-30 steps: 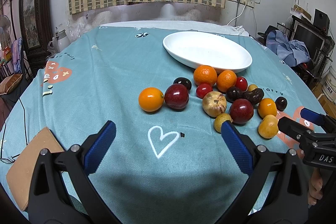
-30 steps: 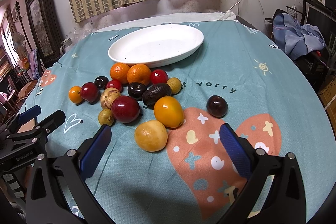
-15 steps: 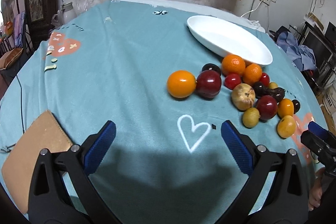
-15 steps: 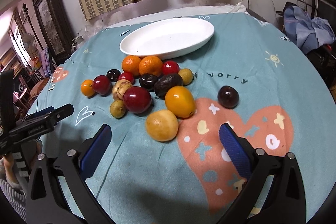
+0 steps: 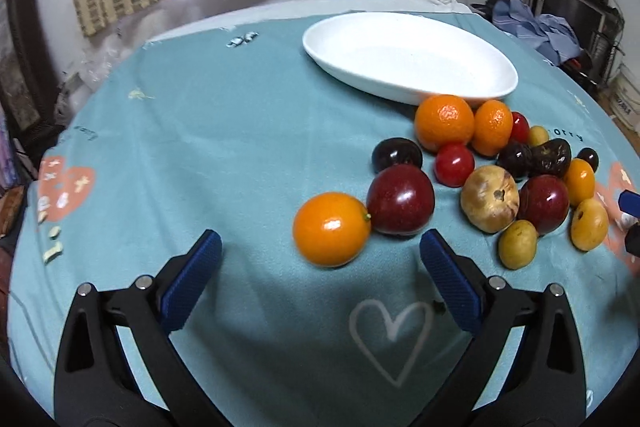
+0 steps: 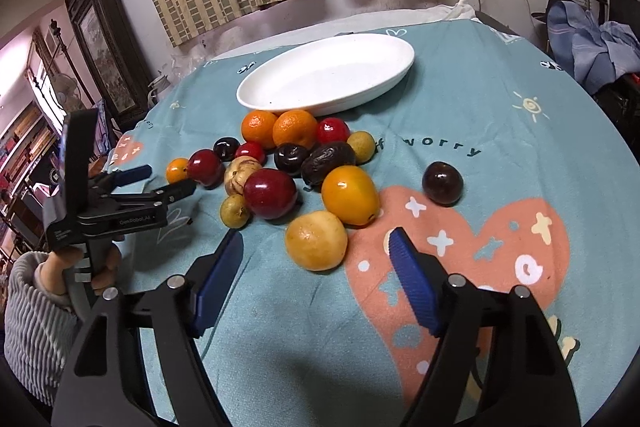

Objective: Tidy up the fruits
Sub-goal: 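Grasp a small orange kumquat with the left tool while the right tool grasps a yellow plum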

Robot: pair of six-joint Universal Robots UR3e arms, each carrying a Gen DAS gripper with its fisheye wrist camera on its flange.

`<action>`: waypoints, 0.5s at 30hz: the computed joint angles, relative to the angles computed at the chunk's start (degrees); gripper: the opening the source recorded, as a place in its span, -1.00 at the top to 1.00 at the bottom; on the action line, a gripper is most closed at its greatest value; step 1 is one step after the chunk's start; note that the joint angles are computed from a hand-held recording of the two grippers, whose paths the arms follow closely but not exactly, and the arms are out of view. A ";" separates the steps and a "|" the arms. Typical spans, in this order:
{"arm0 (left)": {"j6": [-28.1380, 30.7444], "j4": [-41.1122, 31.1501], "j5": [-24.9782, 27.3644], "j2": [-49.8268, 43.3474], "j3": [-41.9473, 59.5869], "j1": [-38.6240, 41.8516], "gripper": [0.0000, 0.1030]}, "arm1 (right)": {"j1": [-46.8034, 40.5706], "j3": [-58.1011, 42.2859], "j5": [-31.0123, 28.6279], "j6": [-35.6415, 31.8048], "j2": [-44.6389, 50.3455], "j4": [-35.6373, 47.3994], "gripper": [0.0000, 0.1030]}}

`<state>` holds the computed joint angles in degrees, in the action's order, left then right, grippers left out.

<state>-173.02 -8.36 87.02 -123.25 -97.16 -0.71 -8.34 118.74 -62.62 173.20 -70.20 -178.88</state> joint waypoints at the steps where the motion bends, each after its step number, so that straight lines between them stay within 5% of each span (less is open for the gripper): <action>1: 0.30 -0.36 -0.17 -0.23 0.50 0.04 -0.88 | -0.01 0.03 -0.02 -0.18 -0.05 0.08 -0.49; 3: 2.06 -1.14 -3.29 0.18 0.01 0.98 -0.66 | 0.00 -0.02 0.08 -0.42 -0.19 0.25 -0.49; 5: 2.96 -3.83 -4.24 -1.39 3.17 0.33 -0.11 | 0.01 0.08 0.08 -0.33 -0.17 0.11 -0.49; 15: 2.00 -9.48 -4.97 -4.10 10.14 0.95 -0.06 | -0.42 -0.82 0.20 -0.43 0.25 2.09 -0.38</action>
<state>-171.01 -17.84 82.05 -127.35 -87.02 0.24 -8.76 117.92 -62.42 172.77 -69.95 -176.79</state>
